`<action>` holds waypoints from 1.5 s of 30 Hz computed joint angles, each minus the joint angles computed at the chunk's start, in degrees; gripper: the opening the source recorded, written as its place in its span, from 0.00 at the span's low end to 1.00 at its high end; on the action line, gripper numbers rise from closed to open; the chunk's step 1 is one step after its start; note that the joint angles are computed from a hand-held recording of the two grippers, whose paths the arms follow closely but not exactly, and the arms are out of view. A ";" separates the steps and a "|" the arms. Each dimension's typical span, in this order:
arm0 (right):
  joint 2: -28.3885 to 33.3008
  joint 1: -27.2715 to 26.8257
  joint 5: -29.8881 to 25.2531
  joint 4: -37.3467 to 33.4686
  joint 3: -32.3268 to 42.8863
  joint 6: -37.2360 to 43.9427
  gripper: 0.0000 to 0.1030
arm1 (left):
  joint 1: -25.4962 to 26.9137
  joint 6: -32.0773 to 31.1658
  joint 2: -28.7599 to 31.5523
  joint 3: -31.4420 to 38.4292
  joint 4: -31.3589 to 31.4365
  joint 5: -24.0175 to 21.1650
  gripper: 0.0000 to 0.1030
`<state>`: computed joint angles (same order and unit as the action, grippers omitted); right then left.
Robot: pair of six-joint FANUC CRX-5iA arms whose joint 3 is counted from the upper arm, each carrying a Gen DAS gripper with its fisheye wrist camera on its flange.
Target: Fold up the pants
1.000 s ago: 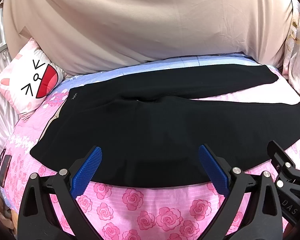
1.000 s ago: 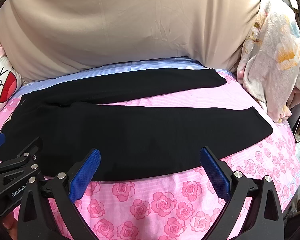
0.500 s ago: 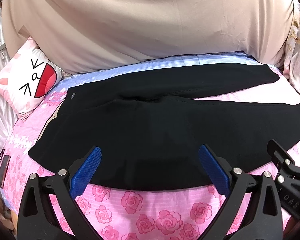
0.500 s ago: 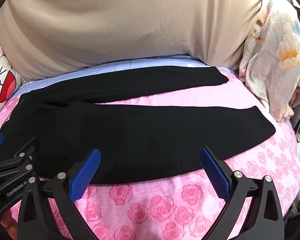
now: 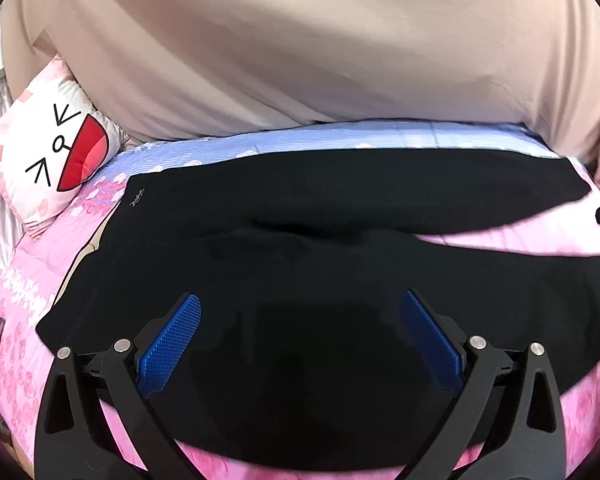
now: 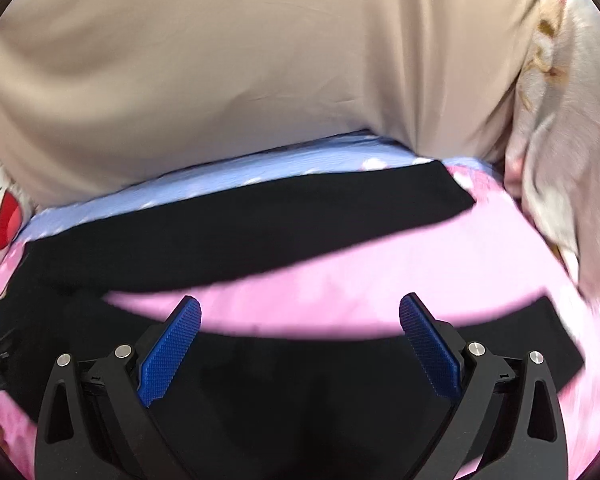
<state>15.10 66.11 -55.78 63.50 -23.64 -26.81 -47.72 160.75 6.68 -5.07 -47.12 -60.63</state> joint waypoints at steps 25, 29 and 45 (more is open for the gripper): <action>7.22 -33.13 22.64 -5.57 7.37 28.75 0.50 | 51.86 -40.88 6.62 -1.59 31.94 23.15 0.93; 4.36 -32.85 27.31 -7.41 5.24 28.30 0.14 | 52.47 -44.88 8.50 -0.62 34.32 21.69 0.34; -29.96 -6.18 5.90 10.82 -21.82 5.98 0.12 | 46.77 -48.15 -38.30 -29.27 34.03 22.88 0.22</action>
